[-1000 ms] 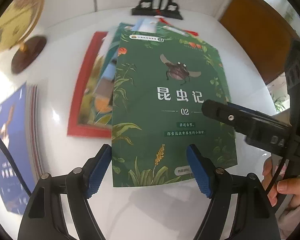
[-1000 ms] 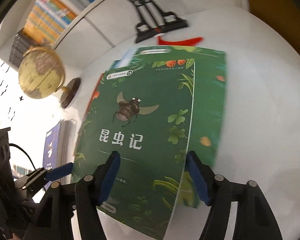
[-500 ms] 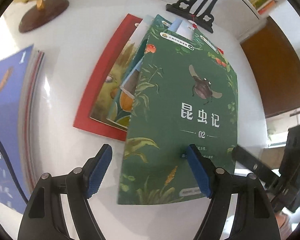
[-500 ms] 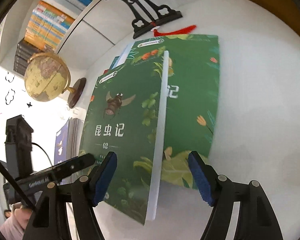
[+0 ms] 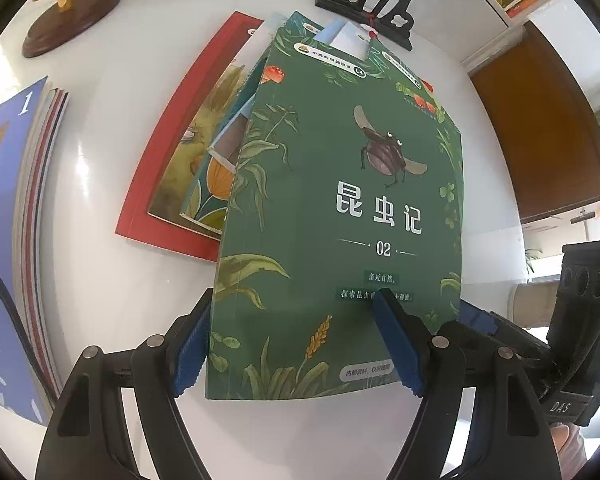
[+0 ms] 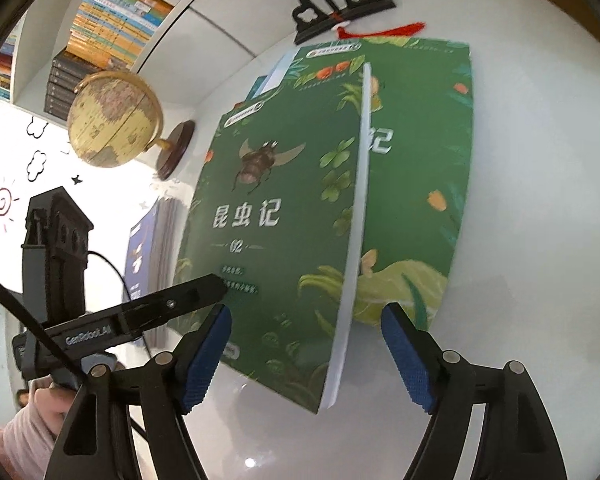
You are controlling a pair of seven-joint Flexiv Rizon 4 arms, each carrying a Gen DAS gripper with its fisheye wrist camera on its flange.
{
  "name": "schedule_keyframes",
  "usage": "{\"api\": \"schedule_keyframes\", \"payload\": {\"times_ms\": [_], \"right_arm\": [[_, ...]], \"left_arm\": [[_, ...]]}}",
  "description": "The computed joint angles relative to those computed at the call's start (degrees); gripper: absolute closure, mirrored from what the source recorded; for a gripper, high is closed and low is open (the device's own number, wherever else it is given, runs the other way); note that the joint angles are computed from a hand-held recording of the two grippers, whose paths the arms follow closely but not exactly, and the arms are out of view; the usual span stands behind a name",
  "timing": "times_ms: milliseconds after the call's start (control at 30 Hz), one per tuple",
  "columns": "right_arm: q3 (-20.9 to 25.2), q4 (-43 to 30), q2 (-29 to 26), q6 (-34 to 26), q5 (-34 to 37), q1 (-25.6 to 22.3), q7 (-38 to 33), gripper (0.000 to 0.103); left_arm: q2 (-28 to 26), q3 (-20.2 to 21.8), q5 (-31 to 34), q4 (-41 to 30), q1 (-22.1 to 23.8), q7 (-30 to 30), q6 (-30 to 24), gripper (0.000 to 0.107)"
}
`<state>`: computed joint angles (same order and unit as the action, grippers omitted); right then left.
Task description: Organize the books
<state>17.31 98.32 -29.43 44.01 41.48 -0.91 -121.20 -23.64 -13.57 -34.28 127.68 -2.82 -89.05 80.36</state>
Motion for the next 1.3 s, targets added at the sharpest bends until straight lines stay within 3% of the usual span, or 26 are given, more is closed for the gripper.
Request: {"api": "schedule_keyframes", "payload": {"times_ms": [300, 367, 467, 533, 633, 700, 733, 833, 1000, 1167, 1300], "right_arm": [[-0.03, -2.25, -1.16, -7.33, 1.86, -1.86, 1.01, 0.027], [0.34, -2.9, -1.85, -10.66, 3.6, -3.0, 0.77, 0.032], [-0.07, -1.44, -0.87, -7.75, 5.02, -1.76, 0.88, 0.035], [-0.93, -0.17, -0.03, -4.24, 3.38, 0.05, 1.27, 0.061], [-0.93, 0.91, 0.84, -0.98, 3.17, 0.0, 0.96, 0.077], [-0.75, 2.34, 2.07, 2.16, 2.75, 0.52, -0.49, 0.08], [-0.9, 3.89, 3.16, 5.26, 0.85, 1.91, -1.66, 0.081], [-0.43, 8.31, 6.26, 13.55, -4.92, 5.26, -5.41, 0.083], [1.09, 9.81, 9.0, 16.36, -6.1, 5.24, -8.82, 0.084], [1.16, 10.92, 10.57, 18.14, -5.64, 5.84, -9.26, 0.084], [1.44, 12.29, 11.85, 21.22, -6.14, 7.32, -8.92, 0.084]], "left_arm": [[0.5, 1.82, 2.14, -0.33, -1.06, -1.43, -1.31, 0.035], [0.76, 1.27, 1.75, -0.02, -0.65, -0.89, -1.02, 0.04], [1.61, 2.46, 3.52, 0.58, -1.32, -0.76, -0.04, 0.055], [2.32, 2.02, 3.08, 1.14, -0.68, -0.31, -0.07, 0.065], [3.49, -4.29, -4.12, 3.63, 3.69, 4.24, 2.67, 0.074], [4.03, -8.78, -10.68, 5.18, 5.55, 8.49, 5.91, 0.075], [4.09, -8.4, -10.09, 5.26, 5.0, 8.21, 6.57, 0.075], [4.2, -0.38, -2.61, 3.75, -1.48, 3.52, 6.31, 0.075], [5.51, 8.98, 9.52, 1.15, -7.56, -3.33, 3.9, 0.075], [7.22, 13.01, 19.16, 0.09, -9.55, -6.71, 2.1, 0.075], [9.0, 11.87, 20.82, 1.68, -7.96, -7.0, 3.32, 0.075]]}}
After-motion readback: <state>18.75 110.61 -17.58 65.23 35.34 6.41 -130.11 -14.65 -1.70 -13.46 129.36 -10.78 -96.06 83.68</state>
